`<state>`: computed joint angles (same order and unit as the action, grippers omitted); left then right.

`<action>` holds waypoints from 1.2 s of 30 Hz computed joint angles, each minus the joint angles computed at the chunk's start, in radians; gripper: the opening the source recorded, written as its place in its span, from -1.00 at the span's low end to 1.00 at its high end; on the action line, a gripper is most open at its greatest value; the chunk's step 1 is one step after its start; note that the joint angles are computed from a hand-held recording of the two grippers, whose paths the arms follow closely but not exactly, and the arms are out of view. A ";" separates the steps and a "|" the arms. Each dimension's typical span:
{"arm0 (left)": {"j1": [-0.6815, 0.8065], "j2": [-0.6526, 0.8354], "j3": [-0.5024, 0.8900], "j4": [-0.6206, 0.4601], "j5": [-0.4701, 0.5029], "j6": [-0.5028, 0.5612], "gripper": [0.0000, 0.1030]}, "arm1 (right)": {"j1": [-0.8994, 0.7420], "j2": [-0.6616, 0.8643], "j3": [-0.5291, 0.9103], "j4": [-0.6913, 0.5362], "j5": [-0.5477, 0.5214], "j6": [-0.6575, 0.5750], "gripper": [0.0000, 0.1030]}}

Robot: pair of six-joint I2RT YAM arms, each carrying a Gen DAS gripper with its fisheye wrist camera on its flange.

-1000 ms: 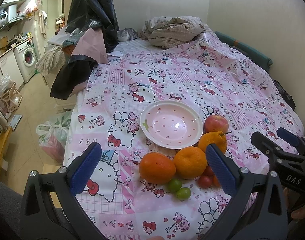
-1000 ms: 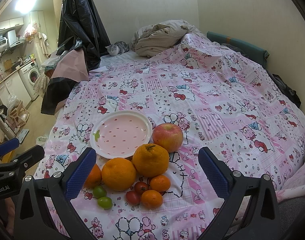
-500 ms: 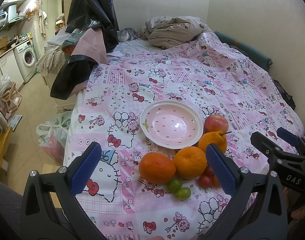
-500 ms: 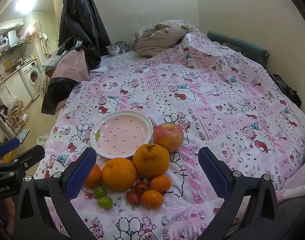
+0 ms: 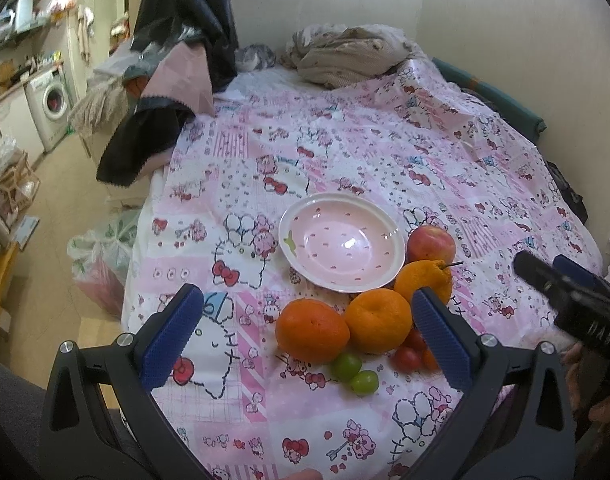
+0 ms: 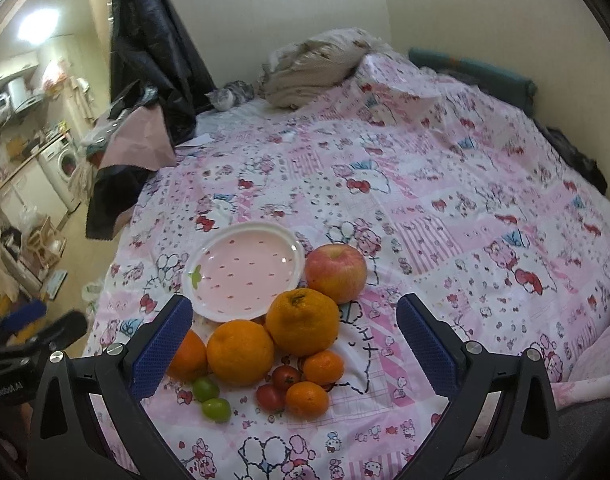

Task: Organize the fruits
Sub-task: 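Grasp the large orange with the left tool while the right tool grasps the bumpy stemmed orange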

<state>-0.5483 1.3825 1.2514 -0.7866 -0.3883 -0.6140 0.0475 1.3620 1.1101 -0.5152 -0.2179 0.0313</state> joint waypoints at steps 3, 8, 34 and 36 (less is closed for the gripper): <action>0.050 0.037 0.059 -0.074 0.077 -0.006 0.99 | -0.035 0.067 0.078 -0.049 -0.026 0.012 1.00; 0.135 0.138 0.155 -0.183 0.172 0.004 0.99 | -0.079 0.273 0.312 -0.252 -0.101 -0.030 1.00; 0.144 0.633 0.312 -0.224 0.403 0.170 0.48 | -0.149 0.538 0.482 -0.438 -0.265 0.025 1.00; 0.149 0.619 0.299 -0.212 0.407 0.151 0.46 | -0.150 0.548 0.487 -0.446 -0.268 0.030 1.00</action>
<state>-0.3990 2.0016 1.5505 -0.9985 0.0191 -0.4626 -0.1029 1.9097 1.5971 -0.9616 -0.4856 0.0612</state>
